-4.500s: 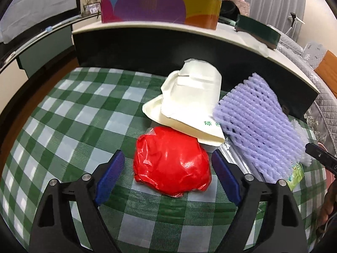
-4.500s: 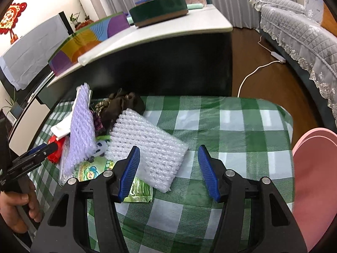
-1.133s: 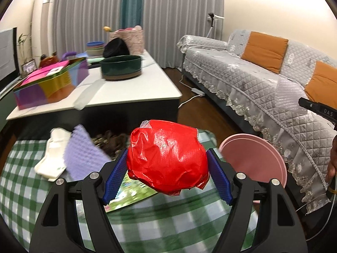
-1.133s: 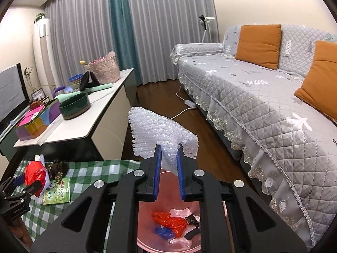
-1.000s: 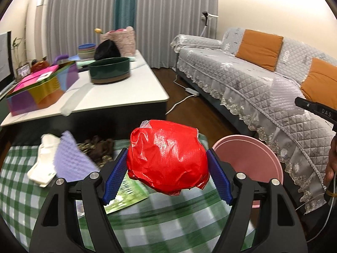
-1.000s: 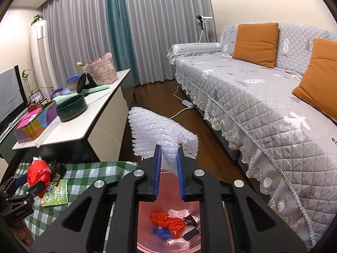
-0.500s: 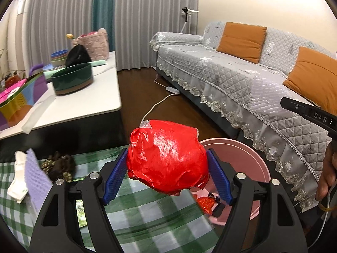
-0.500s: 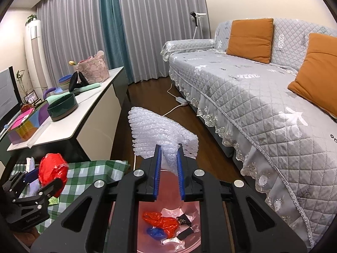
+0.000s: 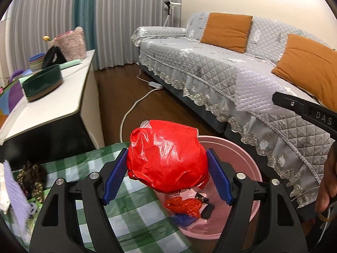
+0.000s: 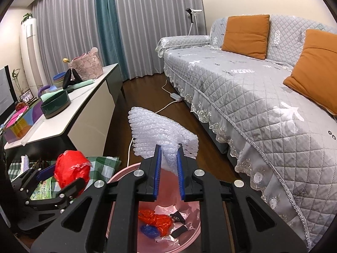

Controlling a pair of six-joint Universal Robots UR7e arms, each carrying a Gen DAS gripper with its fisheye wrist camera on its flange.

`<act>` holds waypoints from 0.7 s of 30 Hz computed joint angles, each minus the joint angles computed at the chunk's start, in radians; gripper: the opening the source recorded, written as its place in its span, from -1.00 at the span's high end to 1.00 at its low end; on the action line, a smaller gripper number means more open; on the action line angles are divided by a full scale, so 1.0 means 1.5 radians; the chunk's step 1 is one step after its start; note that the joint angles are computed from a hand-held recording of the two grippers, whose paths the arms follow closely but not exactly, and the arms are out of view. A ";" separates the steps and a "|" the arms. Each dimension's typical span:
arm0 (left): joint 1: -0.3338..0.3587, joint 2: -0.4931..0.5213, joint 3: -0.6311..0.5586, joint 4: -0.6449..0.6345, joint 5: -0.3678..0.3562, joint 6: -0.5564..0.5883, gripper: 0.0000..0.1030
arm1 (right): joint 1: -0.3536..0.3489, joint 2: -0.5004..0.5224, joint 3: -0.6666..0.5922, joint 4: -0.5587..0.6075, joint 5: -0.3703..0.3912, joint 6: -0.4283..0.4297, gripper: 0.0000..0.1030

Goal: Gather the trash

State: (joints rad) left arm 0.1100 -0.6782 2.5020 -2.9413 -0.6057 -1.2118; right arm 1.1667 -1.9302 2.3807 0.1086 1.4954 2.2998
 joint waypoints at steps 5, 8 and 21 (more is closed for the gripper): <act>0.021 0.021 -0.009 -0.056 -0.033 0.065 -0.48 | -0.008 -0.001 -0.001 0.005 -0.012 0.005 0.11; 0.016 0.012 0.010 -0.071 -0.044 0.040 -0.48 | -0.008 -0.002 -0.001 0.003 -0.014 0.010 0.08; -0.124 -0.174 0.104 0.215 -0.082 -0.212 -0.13 | 0.046 0.006 0.019 -0.001 0.003 0.019 0.07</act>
